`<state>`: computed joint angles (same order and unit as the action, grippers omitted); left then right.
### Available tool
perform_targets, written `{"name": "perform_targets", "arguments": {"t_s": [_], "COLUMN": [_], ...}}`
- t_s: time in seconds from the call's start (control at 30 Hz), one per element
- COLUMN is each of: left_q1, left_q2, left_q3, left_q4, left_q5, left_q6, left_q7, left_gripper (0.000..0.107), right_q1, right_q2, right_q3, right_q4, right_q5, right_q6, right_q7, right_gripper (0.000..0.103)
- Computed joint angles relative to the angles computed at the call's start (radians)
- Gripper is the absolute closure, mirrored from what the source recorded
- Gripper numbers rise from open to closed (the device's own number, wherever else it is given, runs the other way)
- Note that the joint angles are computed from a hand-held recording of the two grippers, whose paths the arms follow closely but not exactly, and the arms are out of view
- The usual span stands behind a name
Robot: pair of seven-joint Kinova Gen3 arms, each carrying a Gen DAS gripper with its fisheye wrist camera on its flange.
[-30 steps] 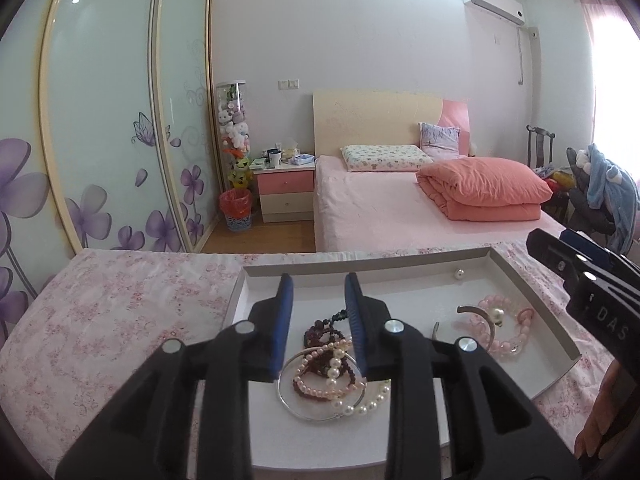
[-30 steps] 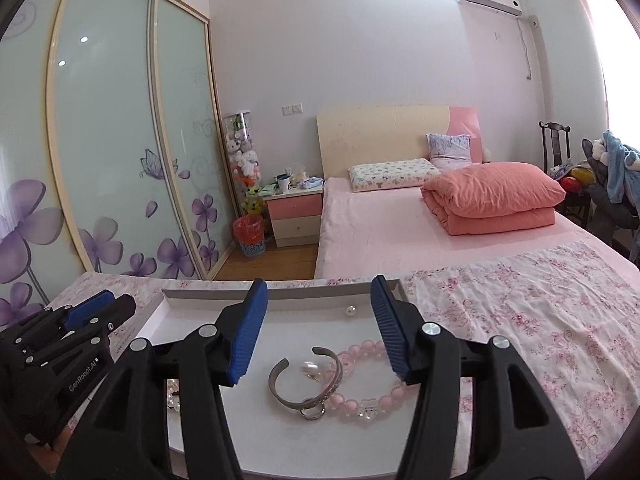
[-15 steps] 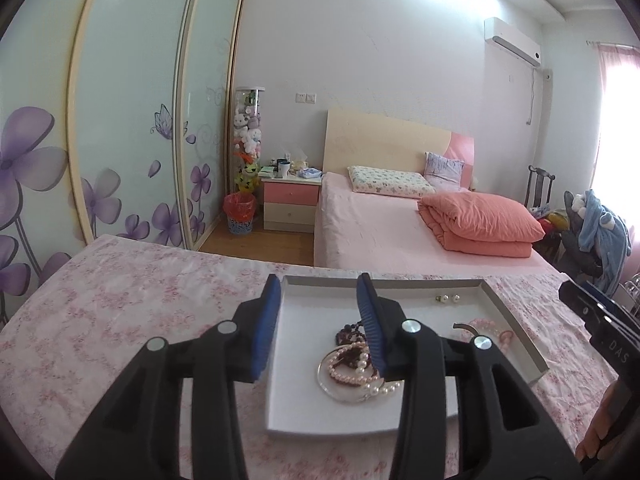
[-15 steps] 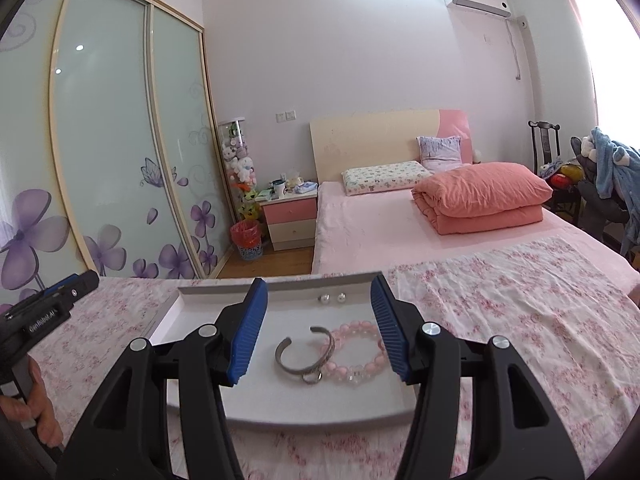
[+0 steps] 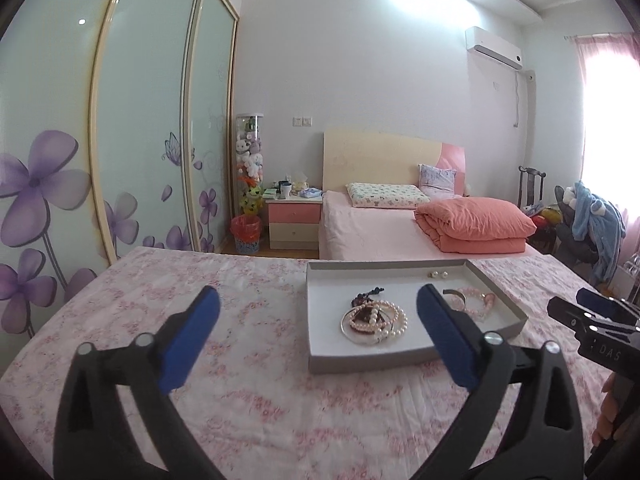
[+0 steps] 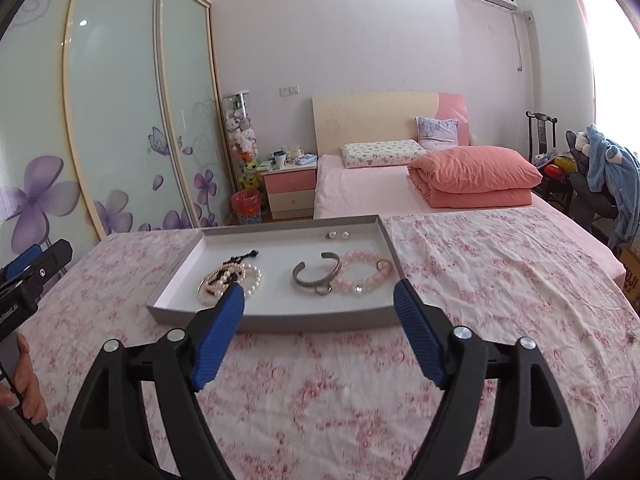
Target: Organize jewelry
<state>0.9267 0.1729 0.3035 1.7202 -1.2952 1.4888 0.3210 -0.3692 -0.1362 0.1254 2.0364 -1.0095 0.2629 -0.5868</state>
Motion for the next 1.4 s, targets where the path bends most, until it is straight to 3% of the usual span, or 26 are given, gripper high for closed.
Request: {"name": "perform_targets", "arguments": {"t_s": [0.07, 0.27, 0.77, 1.4], "left_q1": [0.015, 0.042, 0.121, 0.129], "left_q2": [0.008, 0.013, 0.047, 0.044], "left_q3": [0.008, 0.013, 0.018, 0.018], "left_q4": [0.001, 0.012, 0.015, 0.015], "left_q5": [0.004, 0.041, 0.048, 0.043], "left_q6": [0.015, 0.022, 0.092, 0.095], "left_q7": [0.005, 0.045, 0.084, 0.094], "left_gripper": [0.009, 0.009, 0.009, 0.009], "right_q1": [0.0, -0.117, -0.356, -0.41], "right_q2": [-0.017, -0.072, -0.172, -0.197], "right_q3": [-0.018, 0.052, 0.209, 0.258], "right_q4": [0.021, 0.084, 0.195, 0.197], "right_q5": [0.028, 0.047, 0.166, 0.392], "right_q6": [-0.028, -0.083, -0.194, -0.203], "right_q7": [-0.021, -0.013, -0.121, -0.343], "right_gripper": [0.017, 0.002, 0.002, 0.002]}}
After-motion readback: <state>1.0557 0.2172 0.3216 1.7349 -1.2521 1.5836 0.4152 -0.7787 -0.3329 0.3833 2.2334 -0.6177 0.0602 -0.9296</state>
